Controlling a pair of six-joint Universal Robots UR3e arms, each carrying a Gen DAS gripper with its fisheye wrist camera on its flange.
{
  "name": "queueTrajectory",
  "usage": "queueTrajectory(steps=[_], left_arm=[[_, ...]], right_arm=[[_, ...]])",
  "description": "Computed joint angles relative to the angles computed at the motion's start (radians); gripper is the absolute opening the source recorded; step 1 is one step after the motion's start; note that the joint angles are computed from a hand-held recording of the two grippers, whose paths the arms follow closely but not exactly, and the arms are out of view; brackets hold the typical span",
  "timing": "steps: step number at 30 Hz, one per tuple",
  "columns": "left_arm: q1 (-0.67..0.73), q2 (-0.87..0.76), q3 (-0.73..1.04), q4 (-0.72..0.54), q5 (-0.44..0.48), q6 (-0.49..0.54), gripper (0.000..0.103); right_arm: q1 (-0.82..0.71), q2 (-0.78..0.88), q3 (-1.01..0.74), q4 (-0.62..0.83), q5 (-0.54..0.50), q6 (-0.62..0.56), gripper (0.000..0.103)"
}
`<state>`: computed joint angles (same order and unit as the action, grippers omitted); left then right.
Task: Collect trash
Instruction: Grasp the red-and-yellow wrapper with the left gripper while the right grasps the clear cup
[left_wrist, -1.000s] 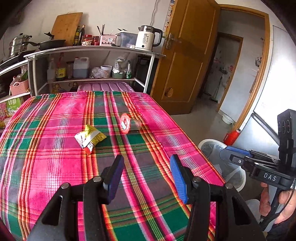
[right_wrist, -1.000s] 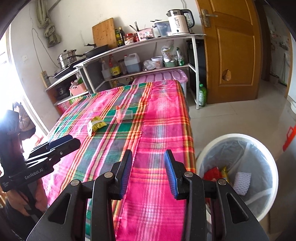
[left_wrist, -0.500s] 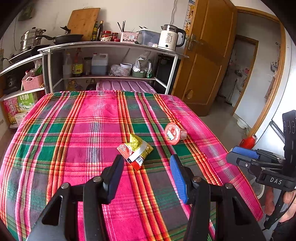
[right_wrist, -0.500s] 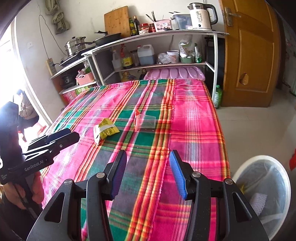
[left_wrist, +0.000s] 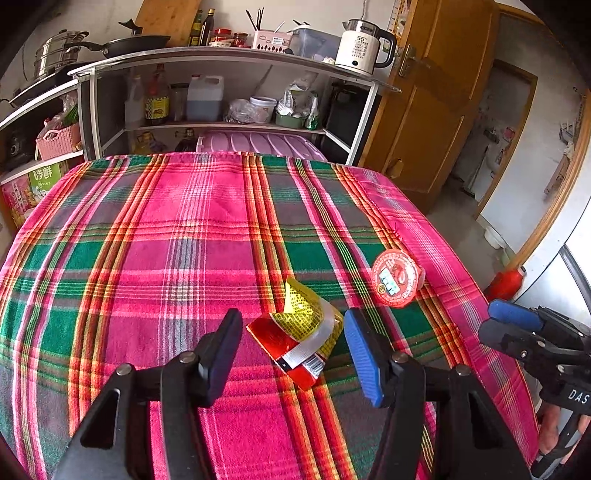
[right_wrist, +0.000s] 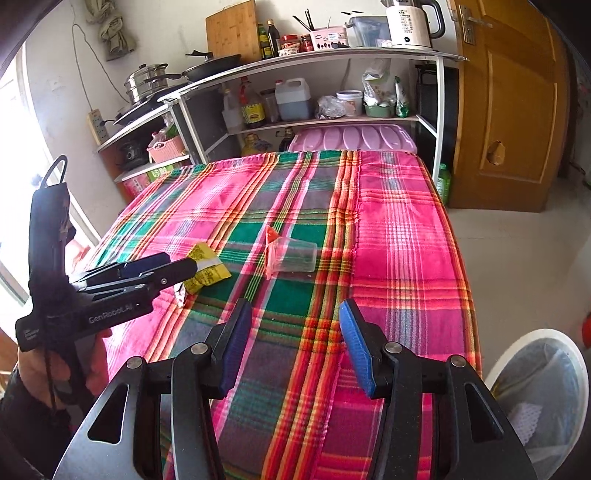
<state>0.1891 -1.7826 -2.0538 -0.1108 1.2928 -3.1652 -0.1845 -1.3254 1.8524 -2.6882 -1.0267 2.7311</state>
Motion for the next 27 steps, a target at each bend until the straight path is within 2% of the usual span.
queueTrajectory(steps=[6, 7, 8, 10, 11, 20, 27], left_arm=[[-0.013, -0.051, 0.069, -0.081, 0.015, -0.009, 0.058], [-0.01, -0.046, 0.059, -0.074, 0.008, -0.006, 0.055], [-0.01, -0.042, 0.055, -0.075, 0.003, -0.005, 0.047], [-0.005, -0.03, 0.039, -0.07, -0.006, -0.002, 0.042], [0.0, -0.021, 0.024, -0.062, -0.016, 0.0, 0.036], [0.05, 0.075, -0.106, 0.004, -0.083, 0.003, 0.036], [0.062, 0.091, -0.128, 0.024, -0.103, 0.009, 0.035]], right_arm=[[0.022, 0.056, -0.061, 0.001, -0.015, 0.02, 0.051], [0.026, 0.062, -0.07, 0.003, -0.016, 0.022, 0.051], [0.03, 0.074, -0.084, 0.004, -0.018, 0.026, 0.051], [0.043, 0.097, -0.111, 0.006, -0.02, 0.033, 0.051], [0.05, 0.108, -0.126, 0.011, -0.024, 0.034, 0.052], [0.113, 0.247, -0.307, 0.066, -0.068, 0.066, 0.053], [0.142, 0.347, -0.449, 0.12, -0.093, 0.104, 0.053]])
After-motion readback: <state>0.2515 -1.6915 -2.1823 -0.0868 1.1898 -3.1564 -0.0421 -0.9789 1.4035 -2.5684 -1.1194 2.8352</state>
